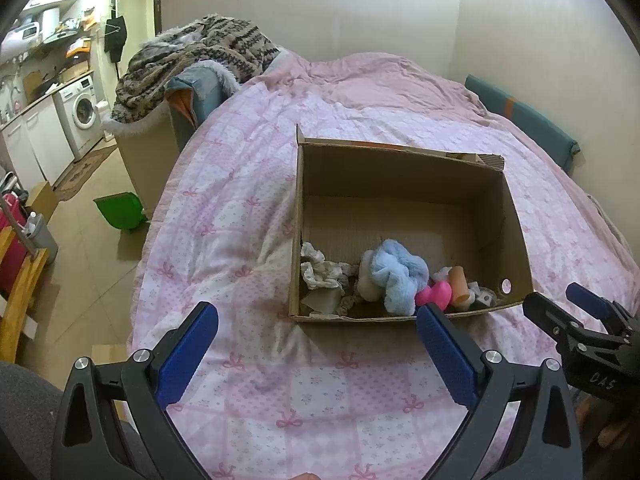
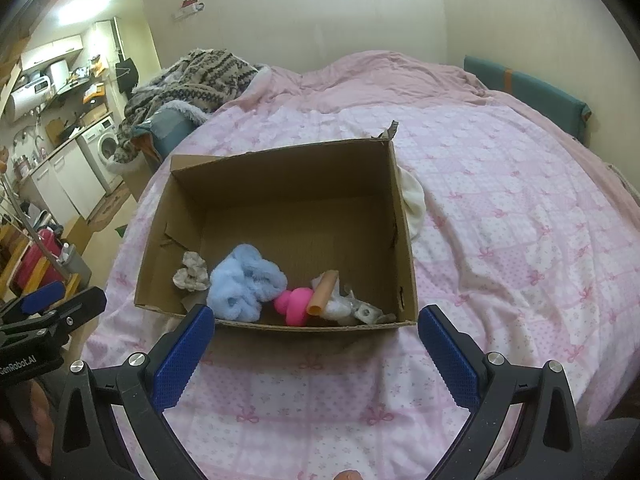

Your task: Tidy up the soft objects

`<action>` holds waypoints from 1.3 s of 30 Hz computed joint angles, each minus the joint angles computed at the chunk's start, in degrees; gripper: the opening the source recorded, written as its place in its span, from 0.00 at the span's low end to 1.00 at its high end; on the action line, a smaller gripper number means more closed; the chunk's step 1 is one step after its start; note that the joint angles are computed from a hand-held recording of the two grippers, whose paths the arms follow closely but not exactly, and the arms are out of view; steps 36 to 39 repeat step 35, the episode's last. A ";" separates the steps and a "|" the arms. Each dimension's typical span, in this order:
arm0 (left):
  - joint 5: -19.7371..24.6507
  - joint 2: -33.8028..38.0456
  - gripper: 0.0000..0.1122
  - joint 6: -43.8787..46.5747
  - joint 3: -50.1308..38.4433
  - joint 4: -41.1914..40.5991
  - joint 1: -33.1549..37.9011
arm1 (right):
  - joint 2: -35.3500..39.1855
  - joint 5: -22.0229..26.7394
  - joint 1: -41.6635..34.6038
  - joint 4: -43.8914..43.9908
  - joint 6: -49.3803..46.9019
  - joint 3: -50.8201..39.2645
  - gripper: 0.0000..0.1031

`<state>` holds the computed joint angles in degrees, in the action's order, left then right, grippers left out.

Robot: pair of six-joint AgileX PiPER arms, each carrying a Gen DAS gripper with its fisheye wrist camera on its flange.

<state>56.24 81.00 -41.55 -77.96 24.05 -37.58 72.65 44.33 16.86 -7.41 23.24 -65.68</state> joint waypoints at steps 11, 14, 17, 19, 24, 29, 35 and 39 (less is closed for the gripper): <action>0.06 0.33 0.89 -0.10 -0.16 -0.17 -0.08 | 0.37 0.15 0.24 -0.16 0.14 -0.34 1.00; 0.19 0.45 0.89 -0.36 -0.24 0.03 -0.24 | 0.37 0.20 0.26 -0.17 0.20 -0.36 1.00; 0.12 0.37 0.89 -0.23 -0.20 -0.08 -0.15 | 0.41 0.14 0.22 -0.11 0.12 -0.40 1.00; 0.09 0.38 0.89 -0.27 -0.19 -0.07 -0.18 | 0.42 0.15 0.25 -0.22 0.19 -0.39 1.00; 0.10 0.41 0.89 -0.09 -0.16 -0.18 -0.22 | 0.58 0.11 0.16 -0.18 0.05 -0.44 1.00; -0.24 0.34 0.89 -0.56 0.16 0.22 -0.39 | 0.69 0.05 0.13 -0.20 0.08 -0.38 1.00; -0.54 0.29 0.89 0.44 0.27 -1.76 0.51 | 0.62 0.01 0.15 -0.04 -0.12 -0.31 1.00; -0.54 0.29 0.89 0.44 0.27 -1.76 0.51 | 0.62 0.01 0.15 -0.04 -0.12 -0.31 1.00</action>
